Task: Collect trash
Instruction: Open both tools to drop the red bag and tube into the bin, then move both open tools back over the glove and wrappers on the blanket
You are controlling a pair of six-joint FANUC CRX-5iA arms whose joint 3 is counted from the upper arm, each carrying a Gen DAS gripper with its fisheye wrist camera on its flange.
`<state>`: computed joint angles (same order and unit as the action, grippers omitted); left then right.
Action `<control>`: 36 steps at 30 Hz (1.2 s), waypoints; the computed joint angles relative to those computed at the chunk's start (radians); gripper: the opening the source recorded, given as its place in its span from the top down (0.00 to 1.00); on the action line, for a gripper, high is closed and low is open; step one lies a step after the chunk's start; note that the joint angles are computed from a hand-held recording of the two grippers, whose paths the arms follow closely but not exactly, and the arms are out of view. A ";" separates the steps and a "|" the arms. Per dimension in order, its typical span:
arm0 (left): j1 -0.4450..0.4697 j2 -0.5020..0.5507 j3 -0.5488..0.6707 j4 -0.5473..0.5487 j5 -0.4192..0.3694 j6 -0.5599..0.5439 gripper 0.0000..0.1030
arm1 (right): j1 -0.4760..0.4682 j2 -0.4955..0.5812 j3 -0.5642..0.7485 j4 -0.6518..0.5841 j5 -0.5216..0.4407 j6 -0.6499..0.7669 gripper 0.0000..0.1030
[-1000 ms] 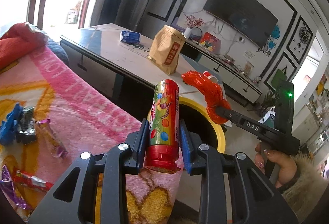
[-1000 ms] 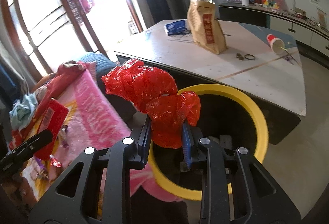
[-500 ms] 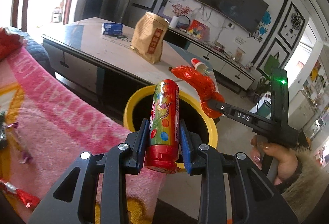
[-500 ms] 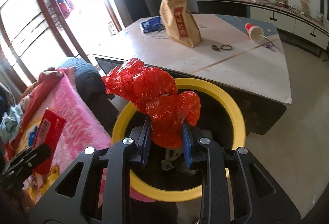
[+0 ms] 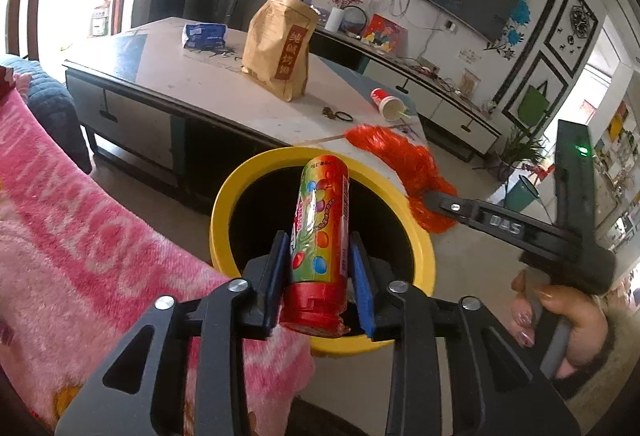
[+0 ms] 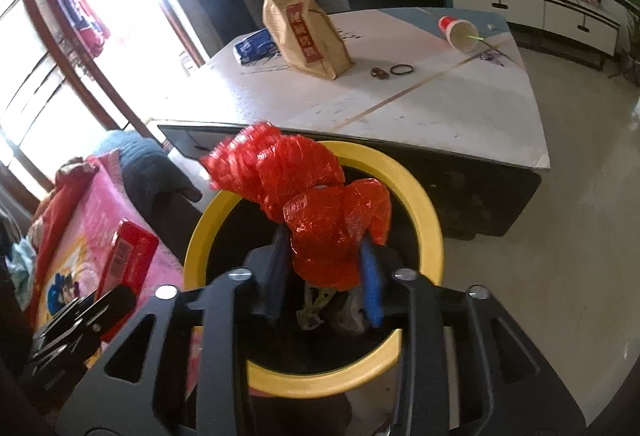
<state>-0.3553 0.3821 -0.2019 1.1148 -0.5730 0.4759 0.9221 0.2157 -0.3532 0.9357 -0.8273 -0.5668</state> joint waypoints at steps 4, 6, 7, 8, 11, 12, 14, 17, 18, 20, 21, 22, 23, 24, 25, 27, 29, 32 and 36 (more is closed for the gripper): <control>-0.007 -0.006 -0.020 0.074 0.020 -0.045 0.29 | 0.004 -0.002 -0.003 0.006 -0.014 -0.026 0.53; -0.006 -0.021 -0.038 0.091 0.043 -0.055 0.18 | 0.005 0.000 0.001 0.008 -0.014 -0.024 0.49; -0.004 -0.030 -0.050 0.102 0.054 -0.062 0.13 | 0.005 0.003 0.004 0.009 -0.015 -0.024 0.48; -0.001 -0.038 -0.062 0.112 0.064 -0.067 0.11 | 0.007 0.006 0.008 0.016 -0.014 -0.022 0.47; 0.006 -0.072 -0.102 0.143 0.106 -0.086 0.08 | 0.013 0.018 0.025 0.039 -0.009 -0.001 0.45; 0.010 -0.087 -0.119 0.157 0.120 -0.092 0.08 | 0.015 0.023 0.030 0.054 -0.004 0.002 0.39; 0.017 -0.107 -0.142 0.176 0.135 -0.105 0.07 | 0.022 0.035 0.047 0.072 -0.005 0.015 0.36; 0.029 -0.141 -0.179 0.207 0.168 -0.119 0.07 | 0.030 0.050 0.068 0.107 0.009 0.039 0.35; 0.034 -0.148 -0.185 0.209 0.174 -0.118 0.07 | 0.032 0.052 0.073 0.112 0.009 0.043 0.34; 0.040 -0.166 -0.204 0.233 0.190 -0.132 0.07 | 0.039 0.059 0.083 0.130 0.014 0.050 0.34; 0.042 -0.178 -0.216 0.258 0.204 -0.150 0.07 | 0.041 0.062 0.088 0.135 0.017 0.054 0.33; 0.042 -0.185 -0.223 0.271 0.211 -0.161 0.07 | 0.042 0.064 0.093 0.138 0.018 0.059 0.33; 0.043 -0.193 -0.231 0.282 0.222 -0.170 0.07 | 0.045 0.068 0.099 0.145 0.019 0.064 0.33; 0.041 -0.205 -0.243 0.306 0.239 -0.190 0.07 | 0.047 0.071 0.103 0.151 0.019 0.064 0.33; 0.042 -0.212 -0.253 0.328 0.245 -0.210 0.07 | 0.047 0.074 0.106 0.156 0.021 0.064 0.32; 0.045 -0.228 -0.268 0.353 0.261 -0.230 0.06 | 0.051 0.080 0.114 0.170 0.030 0.066 0.32; 0.049 -0.241 -0.278 0.365 0.273 -0.238 0.06 | 0.054 0.086 0.121 0.180 0.041 0.071 0.31; 0.054 -0.257 -0.294 0.382 0.288 -0.250 0.06 | 0.058 0.096 0.133 0.193 0.056 0.079 0.31; 0.061 -0.278 -0.314 0.420 0.315 -0.271 0.06 | 0.067 0.107 0.148 0.214 0.078 0.088 0.31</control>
<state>-0.2945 0.1039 -0.5160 1.5352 -0.2580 0.2045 0.9887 0.3227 -0.2053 1.1500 -0.7496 -0.4790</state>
